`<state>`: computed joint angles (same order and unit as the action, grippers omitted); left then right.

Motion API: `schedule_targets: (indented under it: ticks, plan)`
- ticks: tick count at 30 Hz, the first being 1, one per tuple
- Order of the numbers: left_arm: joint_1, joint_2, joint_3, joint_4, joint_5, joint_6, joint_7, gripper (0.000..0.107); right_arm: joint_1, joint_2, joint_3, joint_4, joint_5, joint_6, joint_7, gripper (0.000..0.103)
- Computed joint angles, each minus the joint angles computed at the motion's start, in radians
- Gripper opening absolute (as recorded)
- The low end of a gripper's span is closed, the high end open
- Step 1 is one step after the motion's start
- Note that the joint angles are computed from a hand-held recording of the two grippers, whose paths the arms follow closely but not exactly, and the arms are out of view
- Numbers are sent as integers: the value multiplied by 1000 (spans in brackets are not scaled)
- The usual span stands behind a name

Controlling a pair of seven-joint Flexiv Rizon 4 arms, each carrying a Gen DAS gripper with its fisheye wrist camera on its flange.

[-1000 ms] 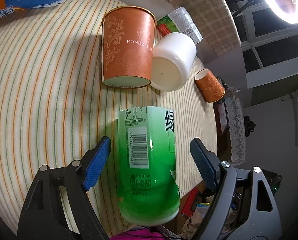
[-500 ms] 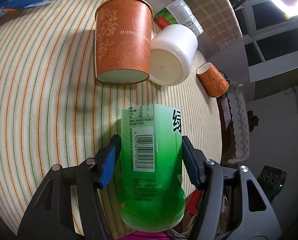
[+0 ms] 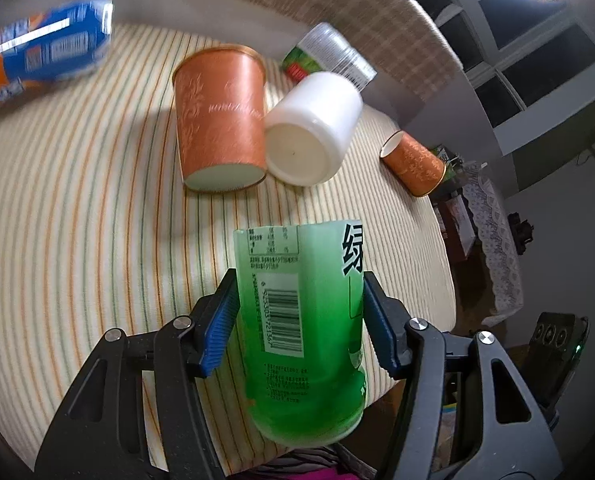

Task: Flip cup upright
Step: 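Rotate the held bottle with the left gripper so its base faces down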

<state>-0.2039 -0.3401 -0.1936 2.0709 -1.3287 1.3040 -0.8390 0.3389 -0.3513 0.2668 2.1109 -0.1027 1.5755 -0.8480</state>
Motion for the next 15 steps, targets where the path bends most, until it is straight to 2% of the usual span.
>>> schedule_targets:
  ticks: [7, 15]
  plan:
    - [-69, 39, -17, 21, -114, 169, 148, 58, 2, -11, 6, -16, 1, -12, -6, 80]
    - [-183, 44, 14, 0, -258, 326, 311, 58, 3, -15, 9, -22, 8, -16, -15, 80]
